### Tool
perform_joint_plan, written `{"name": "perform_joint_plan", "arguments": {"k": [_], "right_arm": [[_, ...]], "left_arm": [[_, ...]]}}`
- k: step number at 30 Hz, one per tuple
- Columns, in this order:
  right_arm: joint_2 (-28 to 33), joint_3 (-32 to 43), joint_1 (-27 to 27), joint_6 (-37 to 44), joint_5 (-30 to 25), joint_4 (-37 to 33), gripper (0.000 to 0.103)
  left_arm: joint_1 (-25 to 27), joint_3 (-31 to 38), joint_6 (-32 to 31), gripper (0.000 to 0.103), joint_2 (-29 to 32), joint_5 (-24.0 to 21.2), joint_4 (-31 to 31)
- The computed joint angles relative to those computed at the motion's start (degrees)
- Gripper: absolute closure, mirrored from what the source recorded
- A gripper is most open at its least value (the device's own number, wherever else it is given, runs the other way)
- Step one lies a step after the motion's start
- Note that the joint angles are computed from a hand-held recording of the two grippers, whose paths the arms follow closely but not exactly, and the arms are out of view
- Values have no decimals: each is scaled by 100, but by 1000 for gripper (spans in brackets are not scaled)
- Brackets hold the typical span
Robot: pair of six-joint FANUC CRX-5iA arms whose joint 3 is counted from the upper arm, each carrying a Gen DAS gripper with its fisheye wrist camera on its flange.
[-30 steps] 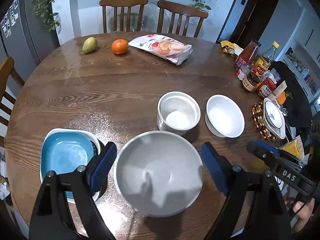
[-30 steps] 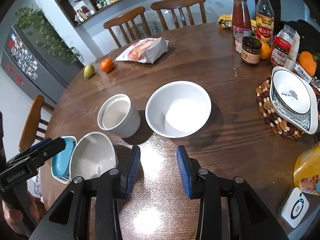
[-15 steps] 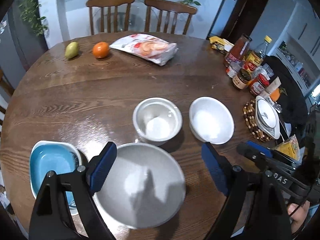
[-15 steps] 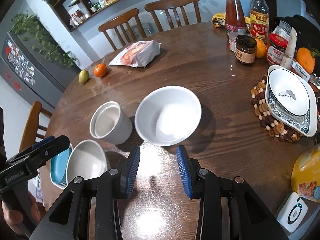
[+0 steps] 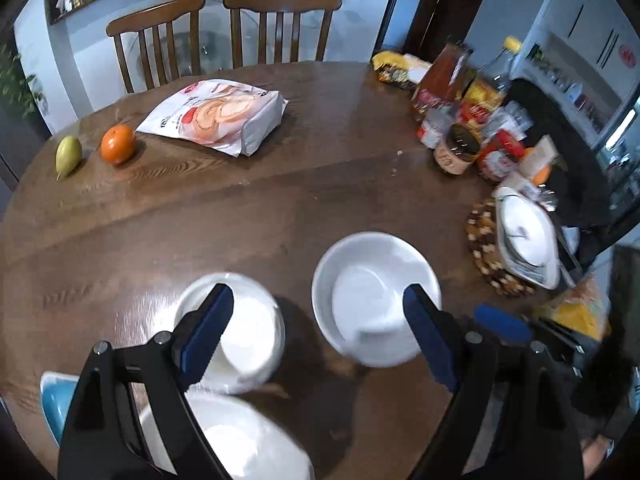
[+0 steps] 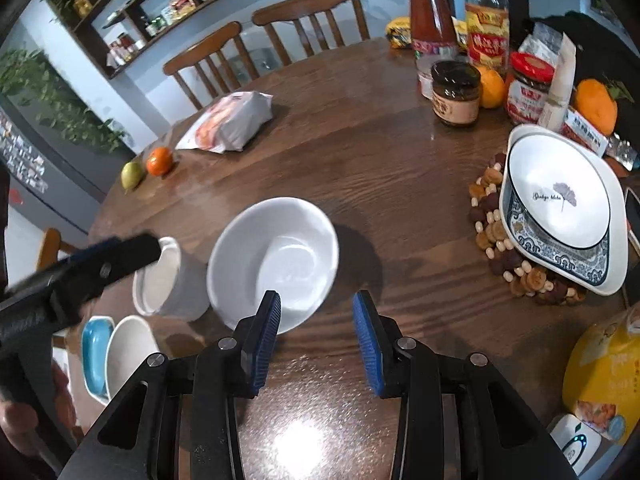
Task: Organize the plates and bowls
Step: 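Move both open grippers toward the white round bowl, then grasp the rim of the white round bowl with both grippers, then lift the white round bowl with both grippers and carry it over the large bowl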
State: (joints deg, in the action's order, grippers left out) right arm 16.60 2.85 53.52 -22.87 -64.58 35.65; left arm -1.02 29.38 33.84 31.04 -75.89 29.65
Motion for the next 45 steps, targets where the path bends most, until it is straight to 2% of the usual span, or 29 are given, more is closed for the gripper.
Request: {"name": "perform_joint_plan", "arguments": {"k": [4,11,13,16,20,22,23,24,25,26,32,40,45], "right_arm": [[11,-97,-80,-43,209,-110,65],[24,-183,-197,-105,346,-219,65],[16,-231,-226,-122,449,-236,65],[19,-291,-274,-142,617,-262,65],[-8,-423,-331,-246,859,-228,65],[-18,-464,-340,-300,909,-208,65],[9,-429,-338,-267,860,-214,65],[16,-428,-339,-251,861,-213,66],[8,-457,-351,-261,932,-217,71],[-8,-491,-359,-266,1000,-229,75],[37,-452,-376,-125,998,-330,81],[-1,-549,-342,-226,1018,-229,83],[-22,-559,-262,-326,945,-155,85]], "left_arm": [[-267,369,276,17,300,-61,-386],[-481,431,252,19,417,33,-824],[-540,407,200,23,408,97,-946],[-623,245,-14,36,308,260,-1124],[-687,-16,-315,60,181,408,-1240],[-695,-124,-431,65,138,468,-1249],[-696,-118,-447,72,147,443,-1252],[-697,-113,-472,78,155,421,-1264],[-702,-118,-499,79,153,418,-1282],[-708,-113,-509,81,158,416,-1294],[-722,-171,-513,81,137,480,-1297],[-696,-162,-519,83,157,430,-1227],[-637,-436,-735,84,-54,615,-1041]]}}
